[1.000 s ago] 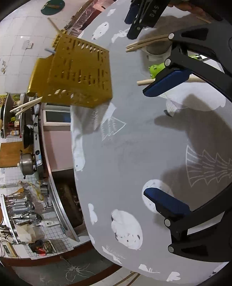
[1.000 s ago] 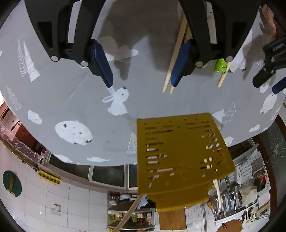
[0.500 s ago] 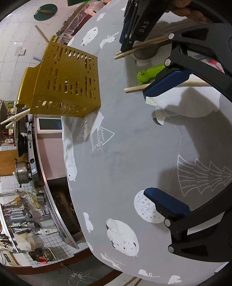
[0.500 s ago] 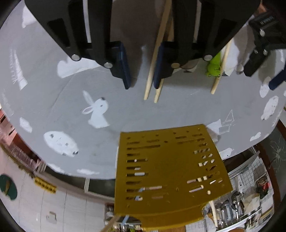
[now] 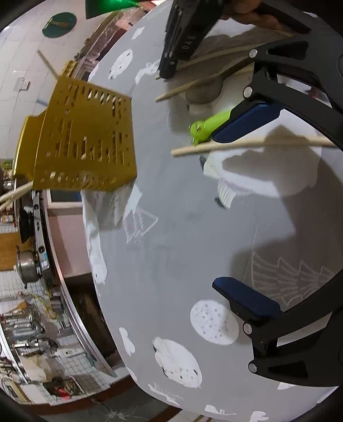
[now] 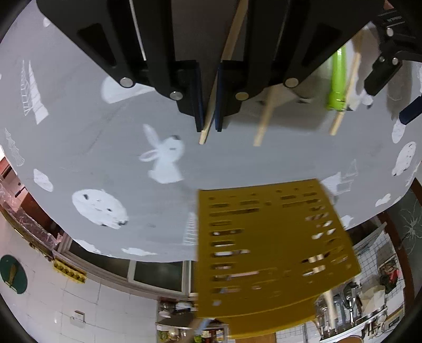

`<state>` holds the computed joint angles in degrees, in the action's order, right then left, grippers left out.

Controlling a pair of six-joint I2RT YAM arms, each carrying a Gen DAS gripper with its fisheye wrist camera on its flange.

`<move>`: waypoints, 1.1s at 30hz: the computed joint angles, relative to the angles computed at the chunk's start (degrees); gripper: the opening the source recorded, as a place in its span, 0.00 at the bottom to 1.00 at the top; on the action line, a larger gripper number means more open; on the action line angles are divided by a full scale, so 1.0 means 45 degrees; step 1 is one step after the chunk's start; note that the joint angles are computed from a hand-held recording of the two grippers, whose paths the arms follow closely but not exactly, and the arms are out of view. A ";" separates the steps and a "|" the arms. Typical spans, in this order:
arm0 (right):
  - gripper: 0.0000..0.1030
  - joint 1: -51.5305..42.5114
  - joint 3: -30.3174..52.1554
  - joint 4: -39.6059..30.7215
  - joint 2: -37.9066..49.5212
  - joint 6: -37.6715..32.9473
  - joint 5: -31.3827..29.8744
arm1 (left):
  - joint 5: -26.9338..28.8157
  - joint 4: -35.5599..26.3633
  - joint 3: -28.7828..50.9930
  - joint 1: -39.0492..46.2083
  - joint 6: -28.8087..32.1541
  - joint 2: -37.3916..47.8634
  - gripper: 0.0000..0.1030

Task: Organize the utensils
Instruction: 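Grasp a wooden chopstick with the right tool while the left tool grasps another chopstick, then lift both held chopsticks and carry them over the yellow holder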

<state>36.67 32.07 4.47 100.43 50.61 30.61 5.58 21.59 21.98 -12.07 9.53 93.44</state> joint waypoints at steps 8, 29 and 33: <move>0.08 -0.0704 -0.1241 0.1074 -0.0813 -0.0478 -0.0644 | -0.0554 -0.0929 0.0892 -0.0878 -0.0267 0.1111 0.88; 0.08 -0.0888 -0.1237 0.1541 -0.0467 -0.0681 -0.0629 | -0.1443 -0.2228 0.2757 -0.2174 -0.1613 0.1932 0.21; 0.08 -0.0959 -0.1269 0.1849 -0.0372 -0.0732 -0.0635 | -0.1211 -0.1884 0.2661 -0.1998 -0.1538 0.1975 0.12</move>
